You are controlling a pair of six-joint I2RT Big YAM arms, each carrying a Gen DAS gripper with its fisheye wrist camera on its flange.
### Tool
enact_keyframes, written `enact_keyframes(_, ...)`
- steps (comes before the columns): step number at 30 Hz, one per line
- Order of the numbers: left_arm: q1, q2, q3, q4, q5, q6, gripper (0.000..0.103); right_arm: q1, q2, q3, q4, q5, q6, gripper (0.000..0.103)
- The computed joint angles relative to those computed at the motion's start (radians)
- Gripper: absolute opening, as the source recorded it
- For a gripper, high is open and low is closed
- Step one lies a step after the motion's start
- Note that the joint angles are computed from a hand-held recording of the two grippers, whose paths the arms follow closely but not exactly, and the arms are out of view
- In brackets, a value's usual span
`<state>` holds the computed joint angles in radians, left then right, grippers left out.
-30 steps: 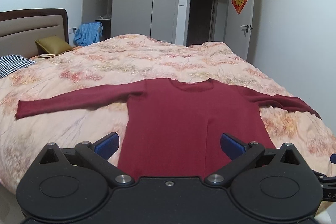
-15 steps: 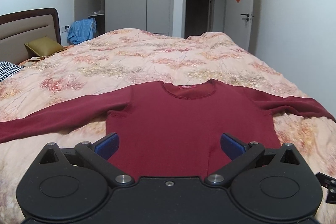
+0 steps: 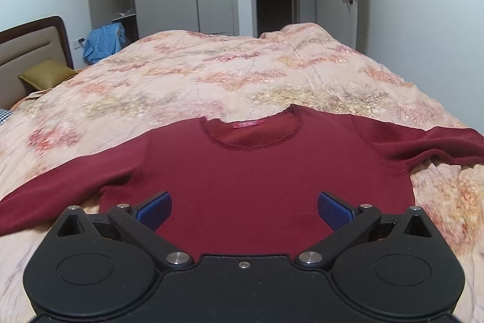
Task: Fold small clothes
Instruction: 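Move the right tool to the sweater sleeve end and close on its cuff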
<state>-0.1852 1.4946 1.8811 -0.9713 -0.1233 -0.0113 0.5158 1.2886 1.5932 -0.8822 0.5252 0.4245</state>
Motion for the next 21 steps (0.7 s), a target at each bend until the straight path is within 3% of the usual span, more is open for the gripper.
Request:
enact_keyframes(5,-0.025,0.1,0.092,-0.011,0.006,0.013,0.102,-0.152,-0.033,-0.06,0.115,-0.11,0.016,0.103)
enact_keyframes(12,-0.052,0.193,0.15,-0.034,-0.003,0.019,0.102,-0.355,0.046,0.02,0.028,-0.266,0.08,0.103)
enact_keyframes(15,-0.054,0.205,0.145,-0.037,0.005,0.018,0.102,-0.427,0.073,0.039,0.021,-0.323,0.156,0.103)
enact_keyframes(21,-0.05,0.207,0.124,-0.033,0.016,0.021,0.102,-0.535,0.11,0.024,0.097,-0.394,0.338,0.102)
